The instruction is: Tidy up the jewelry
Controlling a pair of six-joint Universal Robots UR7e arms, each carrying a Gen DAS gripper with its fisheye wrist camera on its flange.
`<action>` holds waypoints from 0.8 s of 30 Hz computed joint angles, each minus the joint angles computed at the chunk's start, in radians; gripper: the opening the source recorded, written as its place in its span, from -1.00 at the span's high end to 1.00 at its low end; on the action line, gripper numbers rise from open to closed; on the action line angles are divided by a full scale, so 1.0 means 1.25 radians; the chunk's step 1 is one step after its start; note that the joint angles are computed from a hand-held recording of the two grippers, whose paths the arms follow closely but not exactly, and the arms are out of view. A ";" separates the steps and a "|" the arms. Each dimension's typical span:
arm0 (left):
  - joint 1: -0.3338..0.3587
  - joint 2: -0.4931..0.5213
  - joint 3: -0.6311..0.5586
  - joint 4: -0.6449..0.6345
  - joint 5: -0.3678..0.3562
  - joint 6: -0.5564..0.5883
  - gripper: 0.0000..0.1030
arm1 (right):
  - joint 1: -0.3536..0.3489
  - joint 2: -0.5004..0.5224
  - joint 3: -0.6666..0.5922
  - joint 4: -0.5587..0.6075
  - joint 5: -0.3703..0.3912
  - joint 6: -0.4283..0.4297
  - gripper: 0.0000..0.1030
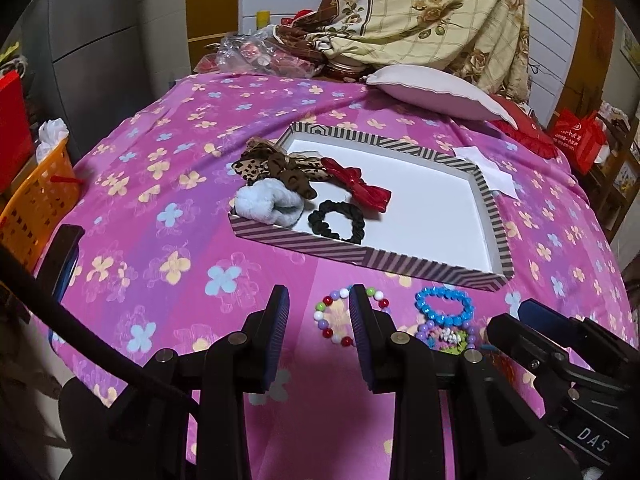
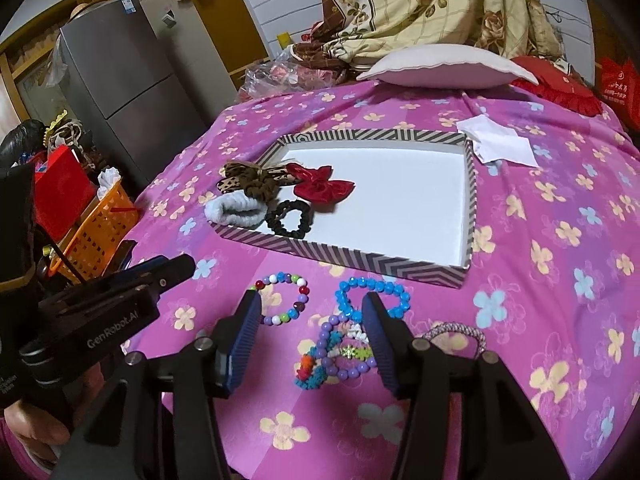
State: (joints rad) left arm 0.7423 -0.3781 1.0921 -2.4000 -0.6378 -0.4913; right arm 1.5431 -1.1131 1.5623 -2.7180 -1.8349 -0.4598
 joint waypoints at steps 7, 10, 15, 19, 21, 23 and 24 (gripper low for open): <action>-0.012 -0.015 0.032 -0.011 0.008 -0.010 -0.02 | 0.011 -0.015 0.027 -0.028 -0.011 -0.023 -0.09; -0.017 -0.020 0.043 -0.016 0.012 -0.012 -0.02 | 0.016 -0.020 0.037 -0.038 -0.015 -0.032 -0.15; -0.023 -0.028 0.059 -0.021 0.013 -0.019 -0.02 | 0.019 -0.033 0.053 -0.046 -0.014 -0.034 -0.15; -0.029 -0.035 0.073 -0.026 0.014 -0.020 -0.02 | 0.020 -0.043 0.063 -0.055 -0.017 -0.032 -0.16; -0.032 -0.039 0.081 -0.032 0.015 -0.020 -0.02 | 0.020 -0.047 0.067 -0.055 -0.015 -0.030 -0.16; -0.033 -0.042 0.085 -0.033 0.015 -0.022 -0.02 | 0.021 -0.050 0.070 -0.056 -0.017 -0.030 -0.16; -0.033 -0.042 0.086 -0.033 0.014 -0.023 -0.02 | 0.020 -0.048 0.068 -0.056 -0.017 -0.031 -0.16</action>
State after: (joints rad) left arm 0.7007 -0.4309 1.1995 -2.4407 -0.6204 -0.5198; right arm 1.5681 -1.1735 1.6478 -2.7878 -1.8556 -0.4992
